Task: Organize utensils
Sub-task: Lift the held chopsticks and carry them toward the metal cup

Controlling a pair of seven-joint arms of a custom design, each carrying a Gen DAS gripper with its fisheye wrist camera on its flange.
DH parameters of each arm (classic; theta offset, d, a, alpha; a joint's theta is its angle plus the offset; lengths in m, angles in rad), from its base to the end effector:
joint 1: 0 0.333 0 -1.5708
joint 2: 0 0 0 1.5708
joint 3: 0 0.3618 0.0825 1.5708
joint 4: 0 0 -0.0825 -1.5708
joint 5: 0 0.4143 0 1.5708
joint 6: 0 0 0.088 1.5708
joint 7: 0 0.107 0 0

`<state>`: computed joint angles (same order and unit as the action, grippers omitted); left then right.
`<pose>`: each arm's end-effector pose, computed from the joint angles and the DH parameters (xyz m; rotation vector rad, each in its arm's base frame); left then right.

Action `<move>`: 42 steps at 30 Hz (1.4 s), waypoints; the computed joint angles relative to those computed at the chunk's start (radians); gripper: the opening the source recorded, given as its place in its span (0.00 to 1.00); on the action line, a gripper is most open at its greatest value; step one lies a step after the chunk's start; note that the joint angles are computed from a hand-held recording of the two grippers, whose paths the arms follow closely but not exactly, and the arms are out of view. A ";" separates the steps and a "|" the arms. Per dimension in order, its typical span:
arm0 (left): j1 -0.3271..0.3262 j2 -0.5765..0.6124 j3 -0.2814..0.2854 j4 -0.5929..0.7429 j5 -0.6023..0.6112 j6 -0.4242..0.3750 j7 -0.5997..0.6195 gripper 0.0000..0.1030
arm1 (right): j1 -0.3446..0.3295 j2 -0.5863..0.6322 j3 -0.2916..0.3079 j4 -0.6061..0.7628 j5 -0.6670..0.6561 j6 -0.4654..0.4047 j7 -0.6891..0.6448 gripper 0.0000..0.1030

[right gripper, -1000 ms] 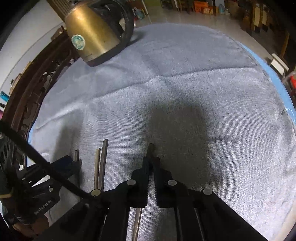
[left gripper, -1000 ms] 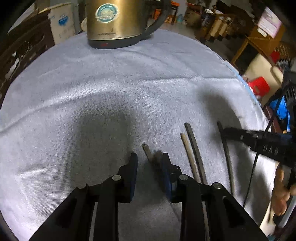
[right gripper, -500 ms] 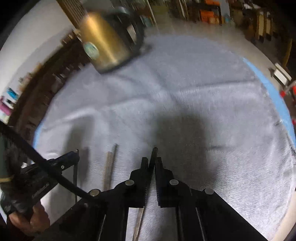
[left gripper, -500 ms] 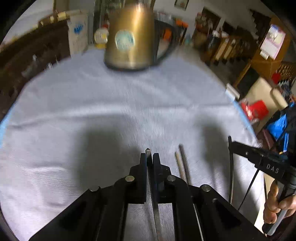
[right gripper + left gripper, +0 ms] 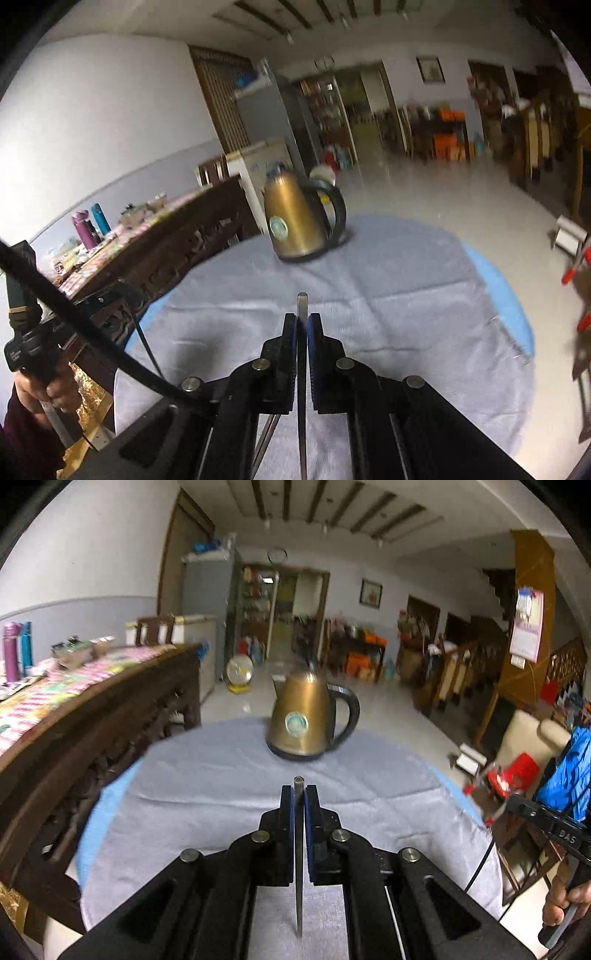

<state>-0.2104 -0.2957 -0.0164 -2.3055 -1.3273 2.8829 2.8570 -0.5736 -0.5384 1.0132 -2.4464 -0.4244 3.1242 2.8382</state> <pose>0.5030 -0.0594 0.5610 -1.3604 1.9337 -1.2820 0.4167 0.2997 0.5188 -1.3445 1.7009 -0.6994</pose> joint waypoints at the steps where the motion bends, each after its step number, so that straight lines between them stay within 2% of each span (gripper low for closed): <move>1: 0.000 -0.016 0.007 -0.005 -0.015 -0.001 0.011 0.05 | 0.022 -0.034 -0.015 -0.009 0.006 -0.008 0.004 0.06; 6: -0.005 -0.097 0.024 -0.024 -0.115 0.003 0.092 0.05 | 0.125 -0.202 -0.088 -0.055 0.034 -0.060 0.034 0.06; 11: -0.001 -0.184 0.029 -0.058 -0.088 -0.019 0.081 0.05 | 0.191 -0.308 -0.140 -0.055 0.037 -0.119 0.052 0.06; 15: -0.020 -0.251 0.052 -0.082 -0.060 -0.030 0.076 0.05 | 0.213 -0.353 -0.149 -0.037 0.027 -0.141 0.062 0.06; 24: -0.085 -0.424 0.115 -0.144 -0.018 -0.035 0.081 0.05 | 0.189 -0.432 -0.109 0.030 0.027 -0.124 0.085 0.06; 32: -0.150 -0.539 0.172 -0.189 0.119 -0.093 -0.015 0.05 | 0.159 -0.451 -0.058 0.071 0.076 -0.090 0.080 0.06; 41: -0.228 -0.596 0.195 -0.245 0.251 -0.105 -0.136 0.05 | 0.191 -0.448 -0.028 0.077 0.111 -0.099 0.053 0.06; 42: -0.235 -0.605 0.195 -0.256 0.265 -0.104 -0.151 0.05 | 0.211 -0.457 -0.034 0.062 0.114 -0.103 0.052 0.06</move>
<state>-0.4453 -0.9003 0.1786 -2.5612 -1.0627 2.7790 2.7063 -0.3623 -0.9957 0.9790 -2.3846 -0.3101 3.0212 2.8902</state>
